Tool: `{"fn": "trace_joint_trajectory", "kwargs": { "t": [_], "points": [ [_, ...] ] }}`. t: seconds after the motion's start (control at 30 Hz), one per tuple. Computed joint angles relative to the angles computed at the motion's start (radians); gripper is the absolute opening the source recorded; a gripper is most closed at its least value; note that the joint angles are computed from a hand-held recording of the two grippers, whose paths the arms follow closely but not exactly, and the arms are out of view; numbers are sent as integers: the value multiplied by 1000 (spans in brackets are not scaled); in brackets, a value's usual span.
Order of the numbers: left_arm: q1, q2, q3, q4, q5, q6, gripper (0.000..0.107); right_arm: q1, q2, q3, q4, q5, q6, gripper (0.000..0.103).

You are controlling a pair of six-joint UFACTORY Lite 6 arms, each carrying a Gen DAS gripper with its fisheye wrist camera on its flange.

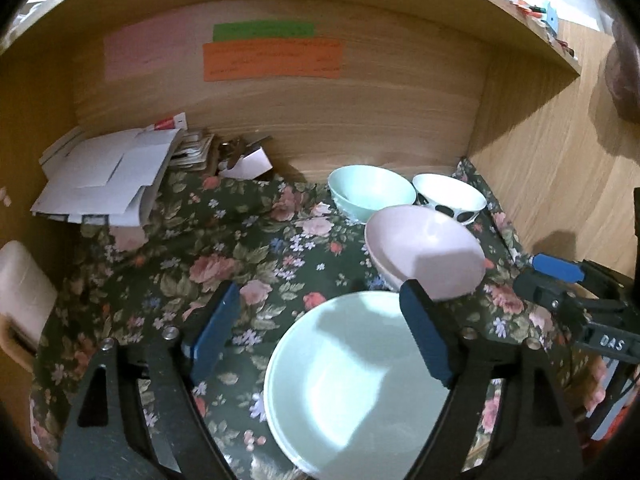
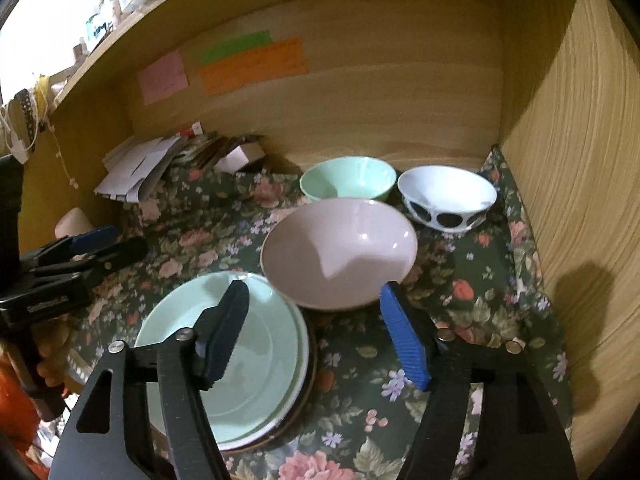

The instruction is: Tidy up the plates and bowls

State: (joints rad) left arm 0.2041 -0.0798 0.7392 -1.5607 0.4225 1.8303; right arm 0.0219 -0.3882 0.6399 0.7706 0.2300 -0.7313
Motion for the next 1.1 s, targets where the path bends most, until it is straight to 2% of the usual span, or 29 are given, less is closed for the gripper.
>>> {"fn": "trace_joint_trajectory", "kwargs": {
  "t": [0.1, 0.37, 0.53, 0.73, 0.87, 1.1],
  "points": [
    [-46, 44, 41, -15, -39, 0, 82, -15, 25, 20, 21, -15, -35, 71],
    [-169, 218, 192, -57, -125, 10, 82, -102, 187, 113, 258, -2, -287, 71],
    [-212, 376, 342, 153, -132, -237, 82, -136, 308, 183, 350, 1, -381, 71],
    [-245, 509, 460, 244, -134, -330, 82, -165, 450, 264, 437, 8, -470, 71],
    [-265, 603, 558, 382, -129, -476, 82, -176, 525, 308, 483, 17, -507, 71],
    [-282, 756, 738, 653, -45, -777, 62, -179, 597, 358, 493, 32, -497, 69]
  ]
}}
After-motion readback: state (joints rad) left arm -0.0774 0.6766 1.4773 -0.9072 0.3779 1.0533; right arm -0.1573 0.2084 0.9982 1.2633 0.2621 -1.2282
